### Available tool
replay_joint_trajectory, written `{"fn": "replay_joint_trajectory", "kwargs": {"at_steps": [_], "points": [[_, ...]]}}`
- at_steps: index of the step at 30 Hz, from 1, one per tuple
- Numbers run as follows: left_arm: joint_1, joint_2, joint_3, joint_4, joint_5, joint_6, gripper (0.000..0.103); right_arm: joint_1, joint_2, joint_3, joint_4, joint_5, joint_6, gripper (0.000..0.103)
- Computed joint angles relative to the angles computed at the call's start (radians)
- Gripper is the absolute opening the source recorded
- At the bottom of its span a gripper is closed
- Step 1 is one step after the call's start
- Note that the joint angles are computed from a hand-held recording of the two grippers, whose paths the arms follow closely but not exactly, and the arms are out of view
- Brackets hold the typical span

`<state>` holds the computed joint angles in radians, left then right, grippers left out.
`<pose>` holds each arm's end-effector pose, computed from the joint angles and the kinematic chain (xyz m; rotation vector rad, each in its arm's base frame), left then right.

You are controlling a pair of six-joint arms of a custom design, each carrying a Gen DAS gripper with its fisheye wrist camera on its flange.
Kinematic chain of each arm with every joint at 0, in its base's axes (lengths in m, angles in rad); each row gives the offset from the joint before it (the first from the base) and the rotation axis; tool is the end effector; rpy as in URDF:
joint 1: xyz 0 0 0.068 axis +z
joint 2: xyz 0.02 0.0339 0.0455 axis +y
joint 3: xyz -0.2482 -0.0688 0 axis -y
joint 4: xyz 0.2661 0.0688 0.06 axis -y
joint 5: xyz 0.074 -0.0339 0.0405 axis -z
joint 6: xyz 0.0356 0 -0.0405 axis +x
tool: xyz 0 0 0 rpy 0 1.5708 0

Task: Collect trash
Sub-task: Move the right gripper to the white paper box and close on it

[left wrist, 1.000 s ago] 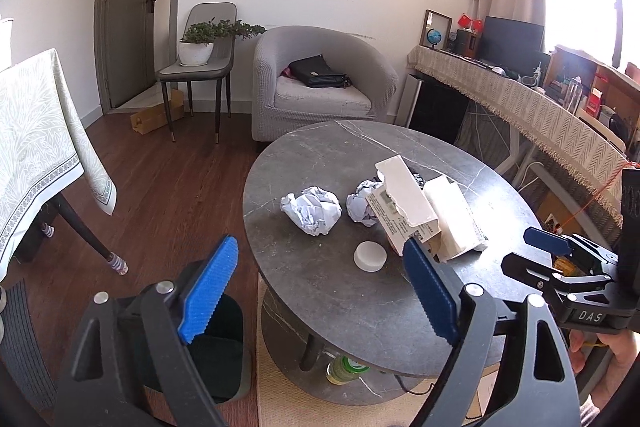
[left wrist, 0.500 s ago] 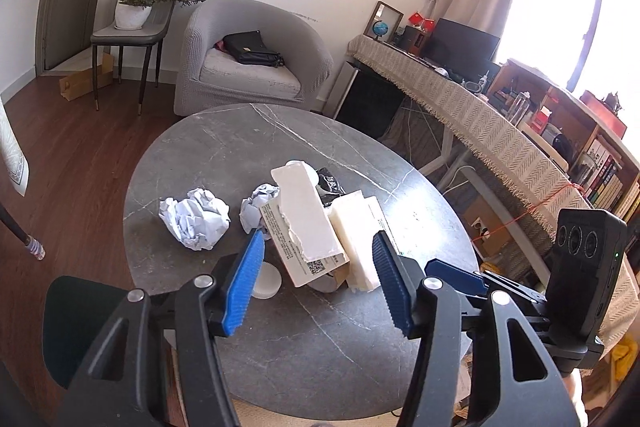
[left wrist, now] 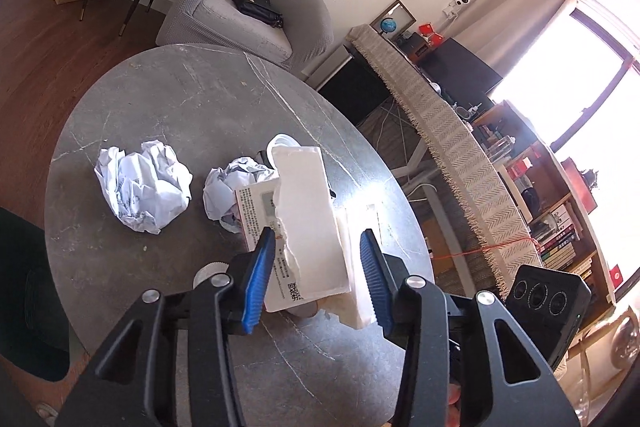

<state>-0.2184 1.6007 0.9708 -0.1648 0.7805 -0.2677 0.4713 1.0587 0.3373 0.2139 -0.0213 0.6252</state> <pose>0.3337 -0.0997 0.1825 0.3335 2.3338 -1.1569 0.2078 0.1067 0.1459 0.1520 2.1473 0.6794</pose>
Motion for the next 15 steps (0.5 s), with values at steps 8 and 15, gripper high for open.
{"fn": "replay_joint_trajectory", "kwargs": {"at_steps": [8, 15], "points": [[0.002, 0.023, 0.000, 0.028, 0.038, -0.034, 0.025, -0.018, 0.096, 0.020, 0.095, -0.054, 0.045, 0.035], [-0.005, 0.000, -0.002, 0.023, 0.048, -0.020, 0.012, -0.020, 0.164, 0.046, 0.145, -0.054, 0.053, 0.023]]}}
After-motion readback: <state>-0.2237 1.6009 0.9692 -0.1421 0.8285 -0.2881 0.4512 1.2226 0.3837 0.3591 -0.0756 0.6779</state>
